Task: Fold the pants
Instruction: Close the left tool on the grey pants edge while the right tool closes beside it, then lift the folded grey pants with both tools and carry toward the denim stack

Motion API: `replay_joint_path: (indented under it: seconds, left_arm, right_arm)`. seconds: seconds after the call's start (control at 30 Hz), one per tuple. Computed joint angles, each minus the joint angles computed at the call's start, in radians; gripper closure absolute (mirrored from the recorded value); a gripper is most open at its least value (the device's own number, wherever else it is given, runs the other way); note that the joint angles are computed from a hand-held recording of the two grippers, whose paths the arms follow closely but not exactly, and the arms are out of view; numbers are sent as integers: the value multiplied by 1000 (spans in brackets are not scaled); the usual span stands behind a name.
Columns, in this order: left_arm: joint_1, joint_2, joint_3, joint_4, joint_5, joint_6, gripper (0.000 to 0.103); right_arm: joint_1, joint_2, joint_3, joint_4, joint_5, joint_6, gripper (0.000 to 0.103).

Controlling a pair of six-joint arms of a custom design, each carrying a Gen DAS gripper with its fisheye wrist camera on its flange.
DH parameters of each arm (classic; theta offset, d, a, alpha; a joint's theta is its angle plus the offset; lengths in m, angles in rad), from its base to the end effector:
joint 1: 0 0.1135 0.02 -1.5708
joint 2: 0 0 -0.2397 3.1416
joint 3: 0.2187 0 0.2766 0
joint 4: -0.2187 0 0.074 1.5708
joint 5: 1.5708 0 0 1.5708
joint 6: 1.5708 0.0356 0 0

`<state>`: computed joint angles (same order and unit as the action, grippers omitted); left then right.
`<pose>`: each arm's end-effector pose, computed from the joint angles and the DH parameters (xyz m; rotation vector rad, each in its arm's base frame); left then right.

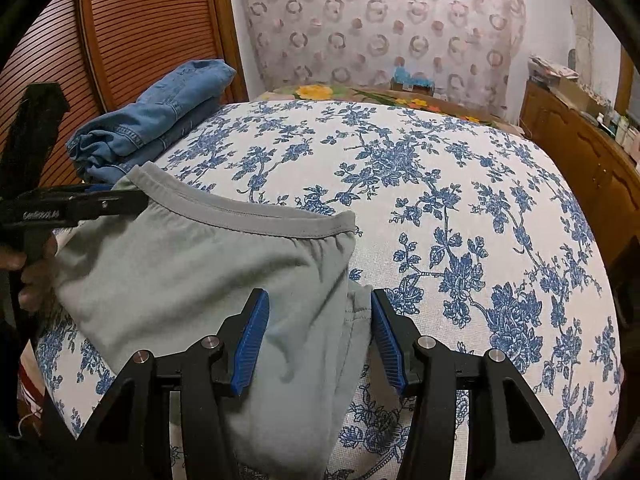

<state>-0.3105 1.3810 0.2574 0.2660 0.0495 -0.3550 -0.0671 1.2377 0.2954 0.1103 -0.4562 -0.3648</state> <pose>0.2064 -0.0681 0.0485 -0.0320 2.4594 -0.3568 0.2208 0.0009 0.0786 -0.5479 2.2538 0.3322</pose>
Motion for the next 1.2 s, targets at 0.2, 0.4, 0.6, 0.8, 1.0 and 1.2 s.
replay_joint_path:
  seconds: [0.2, 0.4, 0.6, 0.8, 1.0, 1.2]
  left_arm:
    - [-17, 18, 9, 7, -28, 4, 38]
    - [-19, 6, -6, 20, 37, 16, 75]
    - [-61, -145, -65, -12, 22, -8, 88]
    - [-182, -470, -125, -207, -105, -36, 90]
    - [-292, -734, -136, -395, -227, -63, 90]
    - [-330, -873, -121, -496, -292, -49, 90]
  right_arm:
    - [2, -5, -3, 0, 4, 5, 49]
    - [7, -7, 1, -8, 9, 14, 50]
    - [3, -11, 23, -60, -20, 10, 73]
    - [-44, -50, 6, -94, -109, -23, 90]
    - [-110, -259, -55, -181, -176, -43, 91]
    - [-149, -462, -80, -314, -204, -83, 91]
